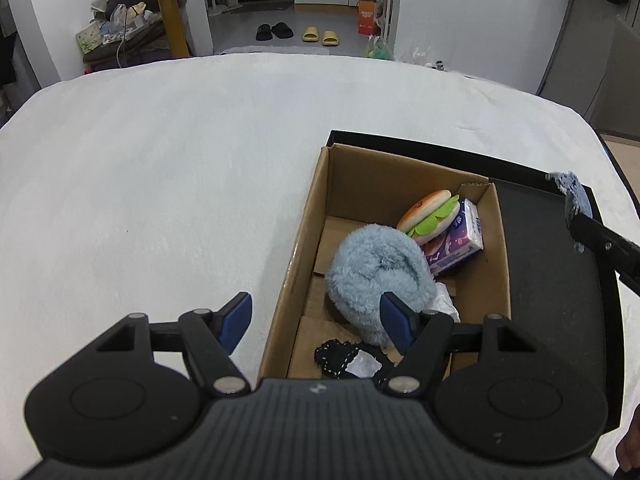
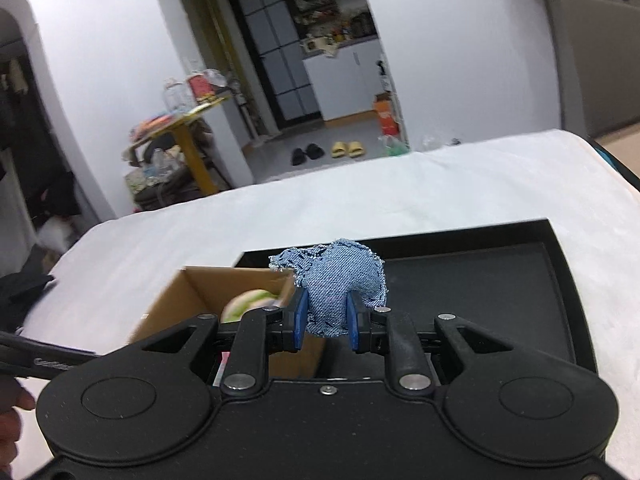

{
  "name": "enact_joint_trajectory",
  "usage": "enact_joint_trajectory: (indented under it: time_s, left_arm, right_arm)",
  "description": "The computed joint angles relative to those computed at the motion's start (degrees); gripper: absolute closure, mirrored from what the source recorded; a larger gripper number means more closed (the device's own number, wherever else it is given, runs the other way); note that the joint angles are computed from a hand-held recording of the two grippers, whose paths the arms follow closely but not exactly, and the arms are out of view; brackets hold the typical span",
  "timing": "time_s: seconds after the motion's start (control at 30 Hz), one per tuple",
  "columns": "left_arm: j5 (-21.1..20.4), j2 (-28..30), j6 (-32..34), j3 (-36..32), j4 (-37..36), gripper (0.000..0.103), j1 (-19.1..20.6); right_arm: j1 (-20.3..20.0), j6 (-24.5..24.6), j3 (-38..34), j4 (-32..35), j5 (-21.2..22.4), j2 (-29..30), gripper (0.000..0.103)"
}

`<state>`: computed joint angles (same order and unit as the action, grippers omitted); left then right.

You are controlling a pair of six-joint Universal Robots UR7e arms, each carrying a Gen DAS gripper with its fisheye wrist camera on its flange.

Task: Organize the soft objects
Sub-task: 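Lift the denim plush with the right gripper over the box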

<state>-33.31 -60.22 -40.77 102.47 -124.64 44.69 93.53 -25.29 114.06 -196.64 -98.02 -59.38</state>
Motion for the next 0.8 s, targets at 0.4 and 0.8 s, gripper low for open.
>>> enact_joint_trajectory:
  time_s: [0.4,0.8]
  left_arm:
    - [-2.67,-0.95,2.17,1.89,-2.85,0.040,0.99]
    - [-4.90,-2.20,3.05,2.73,-4.60,0.057,2.58]
  right_arm:
    - [1.10,-0.85,2.10,1.45,2.04,-1.55,0.082]
    - [2.03,-2.44,2.39,6.07,4.22,-2.81,0.082]
